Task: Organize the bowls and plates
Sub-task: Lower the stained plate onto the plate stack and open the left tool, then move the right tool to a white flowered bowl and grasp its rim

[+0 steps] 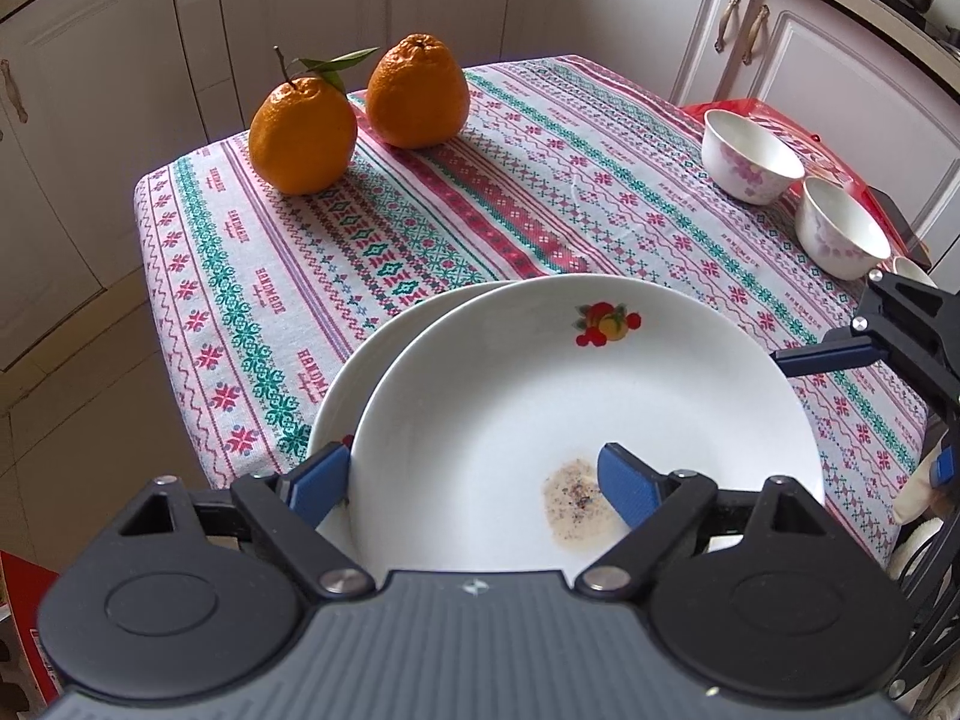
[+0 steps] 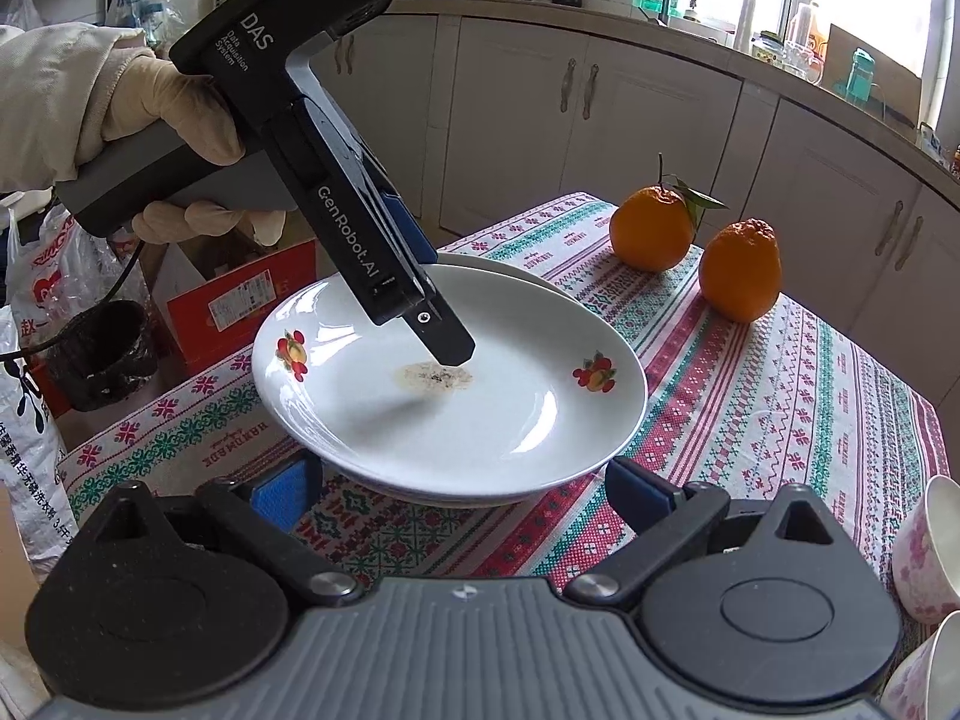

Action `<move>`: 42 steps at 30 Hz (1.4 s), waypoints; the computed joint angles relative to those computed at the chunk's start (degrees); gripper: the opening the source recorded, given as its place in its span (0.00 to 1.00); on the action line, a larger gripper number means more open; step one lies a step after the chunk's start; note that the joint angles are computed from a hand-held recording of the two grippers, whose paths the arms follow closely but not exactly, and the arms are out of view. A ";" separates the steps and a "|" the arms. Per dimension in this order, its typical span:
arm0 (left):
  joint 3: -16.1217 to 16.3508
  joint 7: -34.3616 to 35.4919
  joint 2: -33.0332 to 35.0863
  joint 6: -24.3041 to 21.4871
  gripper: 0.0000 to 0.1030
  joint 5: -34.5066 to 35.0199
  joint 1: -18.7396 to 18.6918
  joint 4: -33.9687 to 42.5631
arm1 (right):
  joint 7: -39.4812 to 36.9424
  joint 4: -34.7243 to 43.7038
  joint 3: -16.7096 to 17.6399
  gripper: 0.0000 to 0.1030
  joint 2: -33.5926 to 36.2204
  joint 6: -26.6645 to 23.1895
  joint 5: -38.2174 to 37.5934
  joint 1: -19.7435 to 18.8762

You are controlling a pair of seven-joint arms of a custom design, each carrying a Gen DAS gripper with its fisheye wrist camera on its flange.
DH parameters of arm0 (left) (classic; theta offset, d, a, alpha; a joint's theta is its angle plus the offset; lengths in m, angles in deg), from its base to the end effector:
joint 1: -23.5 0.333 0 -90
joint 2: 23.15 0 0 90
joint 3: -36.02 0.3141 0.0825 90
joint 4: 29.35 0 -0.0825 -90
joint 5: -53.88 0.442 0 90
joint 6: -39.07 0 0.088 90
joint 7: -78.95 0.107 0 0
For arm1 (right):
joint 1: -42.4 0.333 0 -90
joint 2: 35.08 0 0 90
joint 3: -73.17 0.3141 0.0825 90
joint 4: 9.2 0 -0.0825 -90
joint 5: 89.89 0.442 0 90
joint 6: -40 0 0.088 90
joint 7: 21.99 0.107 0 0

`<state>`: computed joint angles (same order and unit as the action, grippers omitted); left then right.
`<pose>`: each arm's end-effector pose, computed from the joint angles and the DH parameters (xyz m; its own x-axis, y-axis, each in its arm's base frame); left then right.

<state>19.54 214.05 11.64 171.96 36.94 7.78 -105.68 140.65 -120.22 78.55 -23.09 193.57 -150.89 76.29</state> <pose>0.7089 -0.3906 0.4112 -0.9009 -0.4282 0.0703 -0.3974 0.7491 -0.5300 0.5131 0.4515 0.3918 0.2233 -0.9710 0.0850 -0.6469 -0.2129 -0.7323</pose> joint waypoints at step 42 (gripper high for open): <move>-11.32 23.13 -16.83 31.90 0.94 -24.34 7.10 -26.76 | 10.56 -7.31 3.16 1.00 -9.19 -8.36 -6.81 -0.84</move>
